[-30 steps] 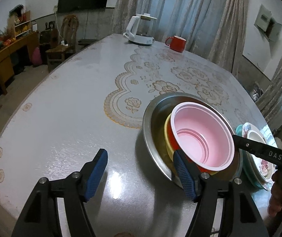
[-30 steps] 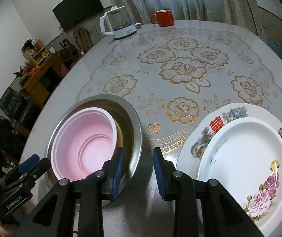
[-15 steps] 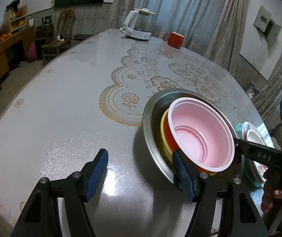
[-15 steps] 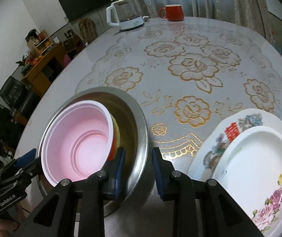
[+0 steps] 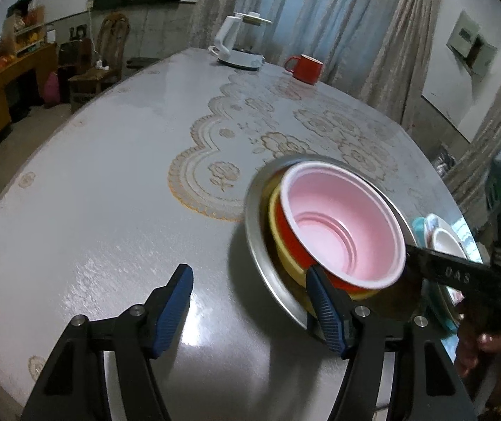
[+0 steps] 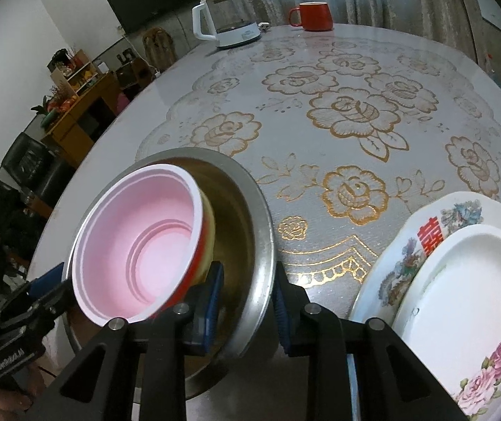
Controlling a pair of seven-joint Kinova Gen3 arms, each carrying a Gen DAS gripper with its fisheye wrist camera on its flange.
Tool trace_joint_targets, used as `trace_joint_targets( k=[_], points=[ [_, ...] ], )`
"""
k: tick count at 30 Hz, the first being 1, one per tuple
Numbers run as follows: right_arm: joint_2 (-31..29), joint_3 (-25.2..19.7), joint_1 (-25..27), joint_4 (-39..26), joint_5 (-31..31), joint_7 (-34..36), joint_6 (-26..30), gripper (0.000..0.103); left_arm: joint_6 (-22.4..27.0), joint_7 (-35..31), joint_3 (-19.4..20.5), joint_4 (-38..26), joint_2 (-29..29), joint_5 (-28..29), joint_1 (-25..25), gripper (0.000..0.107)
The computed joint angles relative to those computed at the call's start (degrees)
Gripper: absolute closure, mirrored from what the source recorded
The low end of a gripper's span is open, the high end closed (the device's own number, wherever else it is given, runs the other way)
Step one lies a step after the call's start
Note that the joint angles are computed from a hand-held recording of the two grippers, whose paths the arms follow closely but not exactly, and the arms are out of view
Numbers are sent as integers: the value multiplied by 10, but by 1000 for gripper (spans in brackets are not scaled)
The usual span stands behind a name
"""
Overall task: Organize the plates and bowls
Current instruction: 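Close both tools on the steel bowl's rim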
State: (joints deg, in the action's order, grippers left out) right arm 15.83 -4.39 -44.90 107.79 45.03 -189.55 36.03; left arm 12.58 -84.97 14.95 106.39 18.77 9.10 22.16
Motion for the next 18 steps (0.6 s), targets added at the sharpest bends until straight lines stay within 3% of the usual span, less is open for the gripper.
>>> trace_joint_targets(
  k=[4,9,16,18],
  points=[
    [-2,2,3,5,0,-7,-15,76,-7,-15,30,8,0,21,-27,39],
    [-3,14,-18,14,39,-65,-9,77,-28,-40,67,20,4,38,-56,39],
    [33,-7,-20,-43,12,-12,88,76,-54,-84,146,35,18,64,-124,37],
    [44,-10,-21,-60,3,20,108,71,-56,-90,166,35,25,69,-142,34]
  ],
)
